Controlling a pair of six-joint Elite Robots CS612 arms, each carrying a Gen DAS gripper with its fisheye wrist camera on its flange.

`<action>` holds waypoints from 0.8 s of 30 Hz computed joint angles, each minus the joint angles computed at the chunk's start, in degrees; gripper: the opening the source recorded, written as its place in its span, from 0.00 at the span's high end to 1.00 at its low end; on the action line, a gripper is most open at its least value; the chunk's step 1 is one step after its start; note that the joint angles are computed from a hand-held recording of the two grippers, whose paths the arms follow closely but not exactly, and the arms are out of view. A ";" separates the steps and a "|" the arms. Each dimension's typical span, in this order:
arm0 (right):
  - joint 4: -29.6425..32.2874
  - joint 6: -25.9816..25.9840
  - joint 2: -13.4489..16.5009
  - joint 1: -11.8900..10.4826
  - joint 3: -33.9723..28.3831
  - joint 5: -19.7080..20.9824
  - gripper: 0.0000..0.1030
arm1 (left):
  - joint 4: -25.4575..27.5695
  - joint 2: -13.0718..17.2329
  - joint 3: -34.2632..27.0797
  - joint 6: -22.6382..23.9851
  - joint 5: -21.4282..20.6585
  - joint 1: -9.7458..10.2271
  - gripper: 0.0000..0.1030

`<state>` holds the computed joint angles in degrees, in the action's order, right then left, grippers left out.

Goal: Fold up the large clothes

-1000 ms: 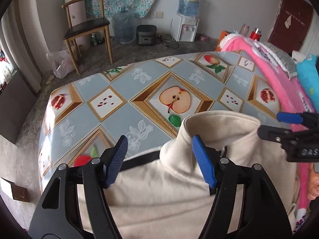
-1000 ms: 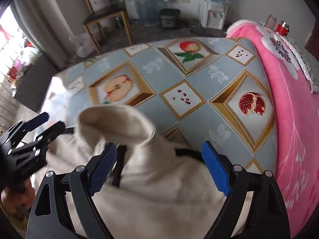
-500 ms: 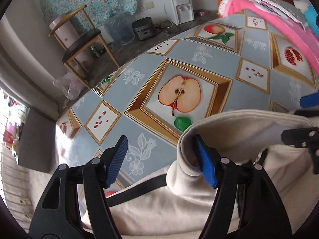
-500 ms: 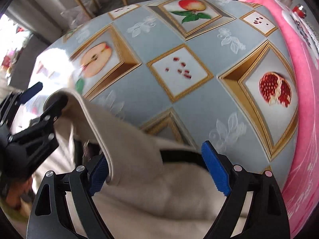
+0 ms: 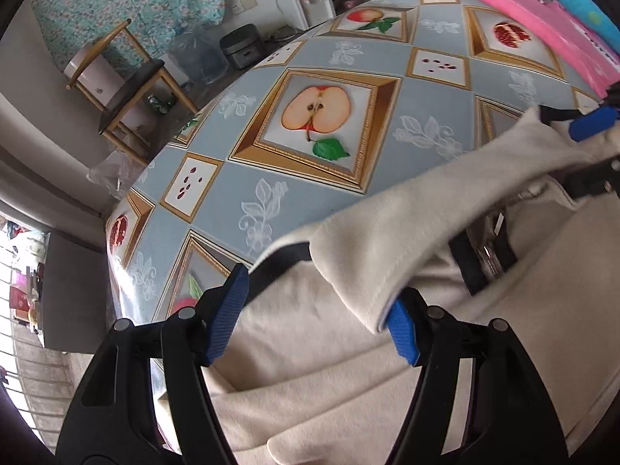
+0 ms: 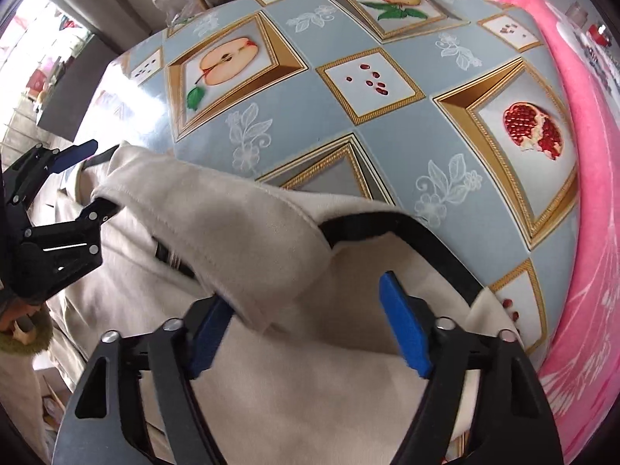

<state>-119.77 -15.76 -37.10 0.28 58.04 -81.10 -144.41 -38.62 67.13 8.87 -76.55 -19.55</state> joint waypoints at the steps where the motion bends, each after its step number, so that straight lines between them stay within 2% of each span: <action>1: -1.24 -0.54 -0.58 0.00 1.08 -0.17 0.46 | -1.34 -0.45 1.04 1.05 0.11 -0.03 0.38; 6: -5.09 -4.60 -2.98 -0.21 5.24 1.30 0.76 | -6.75 -2.40 5.08 4.73 -2.78 -0.04 0.39; 7: -5.84 -5.83 -3.60 -0.16 6.39 1.25 0.78 | -7.46 -2.65 5.64 5.31 -2.98 -0.13 0.39; 11: -6.91 -9.72 -4.97 0.53 9.79 -1.70 0.83 | -10.22 -3.33 7.69 9.06 -3.43 -0.66 0.39; 14: -10.20 -11.62 -6.10 1.01 12.82 -4.84 0.83 | -12.77 -3.55 9.15 12.76 -1.40 -1.36 0.40; 16: -12.33 -11.49 -6.88 0.97 14.09 -4.82 0.83 | -14.39 -3.77 9.98 14.17 -0.53 -1.66 0.40; 20: -18.23 -9.70 -9.01 0.07 16.62 -0.46 0.82 | -16.93 -4.17 10.75 14.57 -1.20 -1.62 0.40; 24: -25.66 -6.48 -11.27 -1.34 19.45 9.13 0.81 | -17.23 -4.12 10.42 14.17 -3.22 -1.30 0.40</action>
<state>-145.43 -22.24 -48.37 -1.06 77.48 -71.97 -161.64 -42.74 77.55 23.04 -79.77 -20.84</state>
